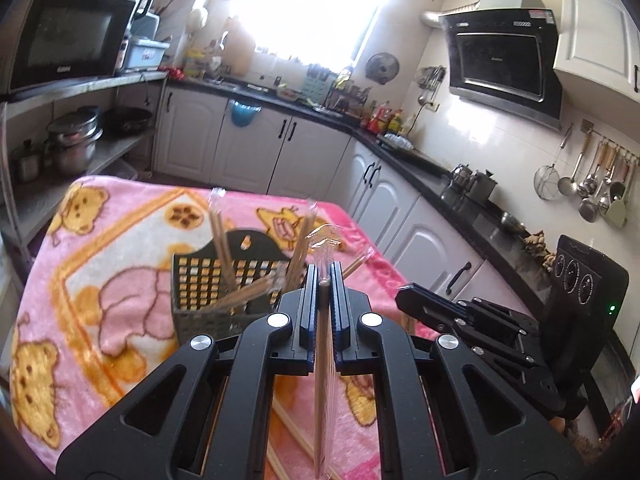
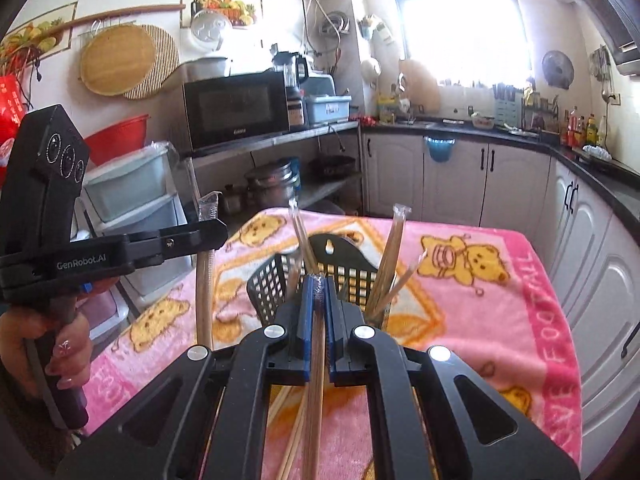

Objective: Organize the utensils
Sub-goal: 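Lift both chopsticks upright and carry them above the green caddy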

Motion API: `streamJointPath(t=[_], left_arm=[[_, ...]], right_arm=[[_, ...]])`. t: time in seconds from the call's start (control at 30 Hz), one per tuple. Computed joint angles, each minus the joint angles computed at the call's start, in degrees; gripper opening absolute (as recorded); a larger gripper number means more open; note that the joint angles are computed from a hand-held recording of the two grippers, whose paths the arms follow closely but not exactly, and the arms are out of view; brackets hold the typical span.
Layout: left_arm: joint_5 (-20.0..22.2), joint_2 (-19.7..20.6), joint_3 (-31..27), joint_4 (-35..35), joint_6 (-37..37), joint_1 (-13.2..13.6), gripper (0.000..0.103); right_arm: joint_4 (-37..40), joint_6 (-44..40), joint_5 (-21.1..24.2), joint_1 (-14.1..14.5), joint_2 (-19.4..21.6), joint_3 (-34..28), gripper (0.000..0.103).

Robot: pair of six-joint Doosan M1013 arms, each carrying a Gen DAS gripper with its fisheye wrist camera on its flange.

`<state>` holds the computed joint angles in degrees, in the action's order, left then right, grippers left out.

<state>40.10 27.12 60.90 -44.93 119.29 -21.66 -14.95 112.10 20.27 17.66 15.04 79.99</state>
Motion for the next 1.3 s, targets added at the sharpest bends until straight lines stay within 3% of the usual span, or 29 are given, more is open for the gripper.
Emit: streamJointPath(t=[0.4, 0.53, 1.0, 1.3], left_arm=[[-1.74, 0.09, -3.54, -3.58, 4.1, 0.15, 0.003], [-4.51, 0.2, -4.97, -2.34, 4.29, 0.11, 0.003], [-9.77, 3.99, -13.89, 6.55, -4.25, 0.53, 0.003], [-9.85, 9.06, -20.63, 13.7, -12.49, 0.65, 0.003]], right_arm=[[-6.88, 6.31, -3.15, -0.6, 0.02, -2.49, 0.006], [-7.77, 7.28, -4.22, -0.87, 0.75, -4.23, 0.006], [-22.88, 21.15, -8.56, -1.59, 4.42, -11.18, 0.006], [-32.51, 30.97, -9.19, -2.26, 7.68, -14.91, 0.006]])
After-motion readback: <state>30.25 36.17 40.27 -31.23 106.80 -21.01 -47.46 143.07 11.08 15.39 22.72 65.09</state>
